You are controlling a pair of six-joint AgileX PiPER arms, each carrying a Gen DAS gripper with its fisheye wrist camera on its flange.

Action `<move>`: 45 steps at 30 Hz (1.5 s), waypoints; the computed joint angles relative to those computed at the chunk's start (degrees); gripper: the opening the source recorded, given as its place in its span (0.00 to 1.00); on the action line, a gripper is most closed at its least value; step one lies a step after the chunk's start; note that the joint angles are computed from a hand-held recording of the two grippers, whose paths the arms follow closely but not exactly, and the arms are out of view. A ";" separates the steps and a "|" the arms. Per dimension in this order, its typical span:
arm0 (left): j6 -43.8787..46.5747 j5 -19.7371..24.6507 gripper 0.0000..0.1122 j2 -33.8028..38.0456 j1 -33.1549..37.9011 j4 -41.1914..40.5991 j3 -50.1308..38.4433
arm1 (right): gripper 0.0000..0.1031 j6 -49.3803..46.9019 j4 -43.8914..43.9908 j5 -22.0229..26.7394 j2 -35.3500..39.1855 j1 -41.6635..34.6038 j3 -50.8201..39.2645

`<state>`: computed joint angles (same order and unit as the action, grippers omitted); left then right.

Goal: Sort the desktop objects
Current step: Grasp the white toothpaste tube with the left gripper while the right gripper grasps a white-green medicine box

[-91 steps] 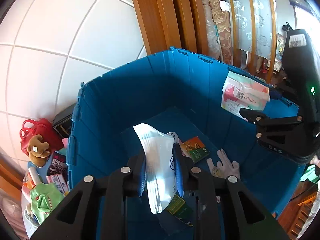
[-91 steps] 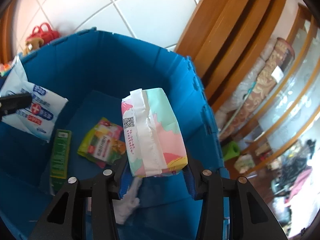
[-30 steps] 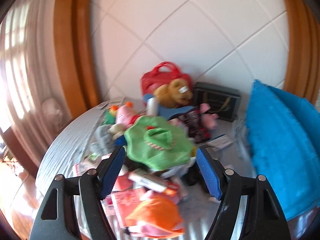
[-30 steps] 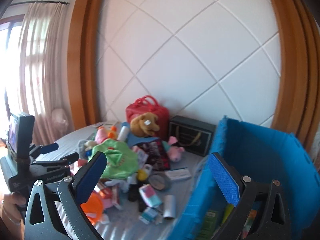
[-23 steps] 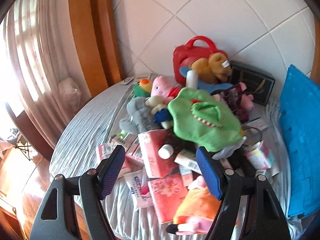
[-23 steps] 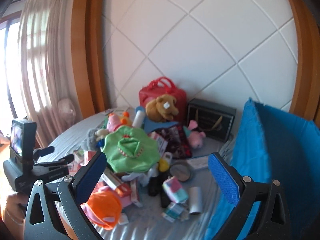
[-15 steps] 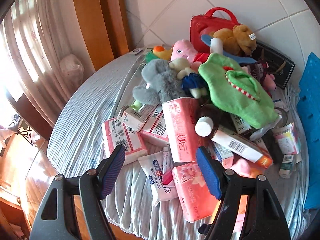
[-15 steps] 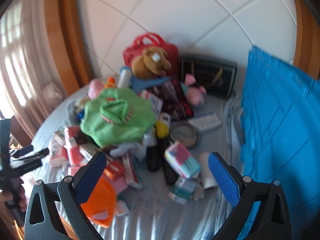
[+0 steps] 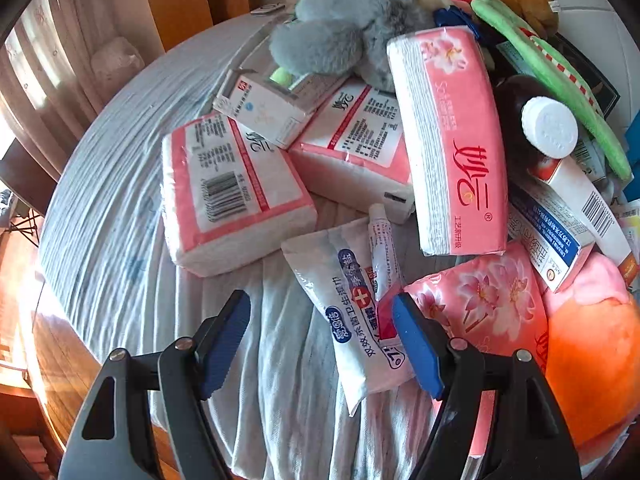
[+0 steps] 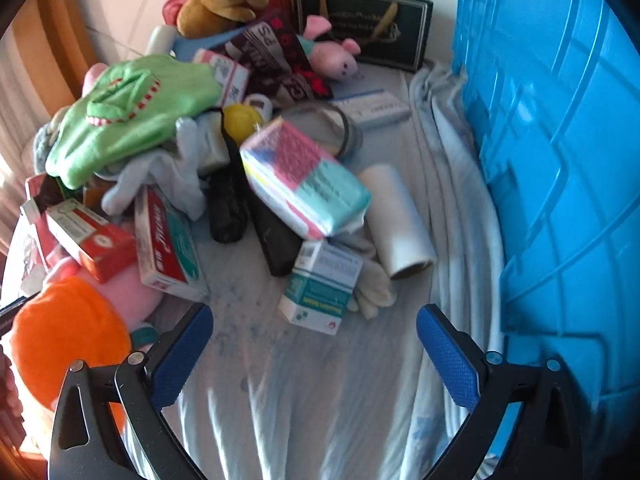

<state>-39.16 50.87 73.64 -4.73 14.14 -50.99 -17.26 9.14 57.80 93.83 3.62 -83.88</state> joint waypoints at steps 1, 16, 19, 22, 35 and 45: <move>0.05 -1.07 0.65 0.60 0.22 -0.42 0.52 | 1.00 -0.01 -0.11 -0.05 0.18 -0.01 0.34; -1.60 -1.24 0.15 -3.63 -0.73 2.85 1.78 | 1.00 0.27 1.70 1.73 4.20 -1.48 -2.59; -1.25 0.63 0.14 -5.14 0.18 3.45 1.65 | 1.00 0.46 2.14 2.94 5.88 -1.14 -3.80; 1.03 0.19 0.14 -5.53 1.23 1.08 2.11 | 1.00 1.28 2.39 4.15 7.71 -0.86 -5.39; -4.10 5.28 0.33 -2.62 -5.71 3.36 1.32 | 1.00 0.93 1.96 5.25 9.17 0.42 -6.16; 1.69 0.82 0.33 1.86 -5.24 1.29 -4.23 | 0.85 0.67 1.19 4.52 8.50 1.69 -5.73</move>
